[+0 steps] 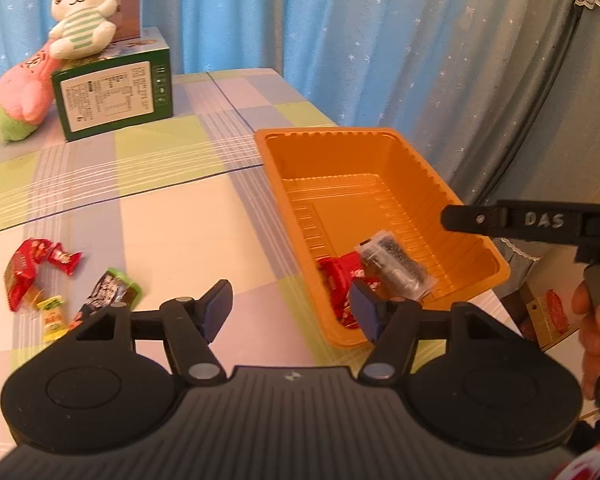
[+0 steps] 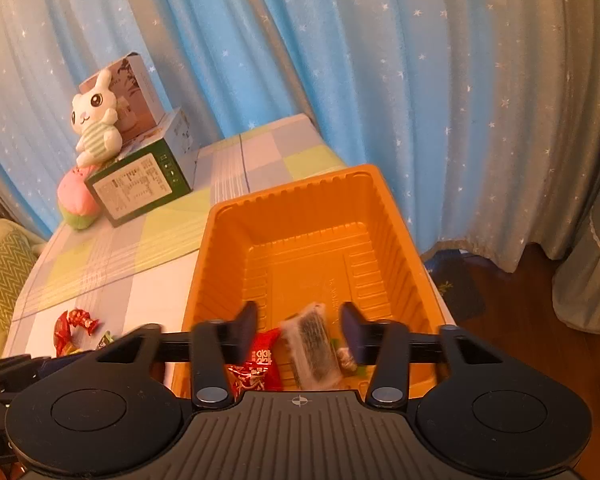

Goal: Organize snacks
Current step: 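Carry both snacks over the orange tray and open both tools to release them, then withdraw both tools from the tray toward the remaining snacks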

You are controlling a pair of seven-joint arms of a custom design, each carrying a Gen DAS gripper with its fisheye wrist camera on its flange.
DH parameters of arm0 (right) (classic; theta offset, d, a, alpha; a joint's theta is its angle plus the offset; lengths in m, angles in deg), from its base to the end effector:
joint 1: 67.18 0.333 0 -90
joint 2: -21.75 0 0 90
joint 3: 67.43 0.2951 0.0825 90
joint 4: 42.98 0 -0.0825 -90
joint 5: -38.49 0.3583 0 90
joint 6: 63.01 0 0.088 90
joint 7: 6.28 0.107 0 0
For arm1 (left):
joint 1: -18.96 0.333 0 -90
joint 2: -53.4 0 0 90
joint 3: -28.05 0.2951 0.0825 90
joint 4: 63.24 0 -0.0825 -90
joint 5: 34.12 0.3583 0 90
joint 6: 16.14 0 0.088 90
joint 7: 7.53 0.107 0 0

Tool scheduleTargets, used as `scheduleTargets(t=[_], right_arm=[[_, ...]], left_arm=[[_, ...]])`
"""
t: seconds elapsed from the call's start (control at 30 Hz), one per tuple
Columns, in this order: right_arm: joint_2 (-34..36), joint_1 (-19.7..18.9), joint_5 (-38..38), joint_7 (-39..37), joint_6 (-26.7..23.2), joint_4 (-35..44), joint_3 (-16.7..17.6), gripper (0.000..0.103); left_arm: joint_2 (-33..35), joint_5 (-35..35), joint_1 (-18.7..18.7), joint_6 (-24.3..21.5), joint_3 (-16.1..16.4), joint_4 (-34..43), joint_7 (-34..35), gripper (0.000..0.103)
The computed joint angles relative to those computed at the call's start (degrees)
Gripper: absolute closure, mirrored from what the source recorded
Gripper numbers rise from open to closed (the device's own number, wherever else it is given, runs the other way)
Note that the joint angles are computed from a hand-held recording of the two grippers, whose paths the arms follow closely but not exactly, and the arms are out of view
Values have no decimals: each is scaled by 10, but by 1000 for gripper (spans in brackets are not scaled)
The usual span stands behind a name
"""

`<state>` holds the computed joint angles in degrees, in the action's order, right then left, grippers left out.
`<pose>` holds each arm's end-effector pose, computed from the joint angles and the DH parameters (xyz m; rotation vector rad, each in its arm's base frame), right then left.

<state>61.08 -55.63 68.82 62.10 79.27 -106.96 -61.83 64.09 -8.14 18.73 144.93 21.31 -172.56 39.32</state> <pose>0.7280 0.1956 0.4797 -1.8799 1.3543 -0.1766 0.6147 -0.0922 0.4740 -2.0186 1.5419 -0.7596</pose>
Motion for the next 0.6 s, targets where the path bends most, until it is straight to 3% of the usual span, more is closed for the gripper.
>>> scheduleTargets(t=[0.37, 0.6], right_arm=[[-129, 6, 11, -14, 58, -180, -11, 49], [-214, 15, 25, -43, 88, -291, -10, 42]], left_arm=[[-73, 54, -2, 26, 10, -84, -64, 41], [-135, 95, 2, 24, 7, -141, -111, 35]])
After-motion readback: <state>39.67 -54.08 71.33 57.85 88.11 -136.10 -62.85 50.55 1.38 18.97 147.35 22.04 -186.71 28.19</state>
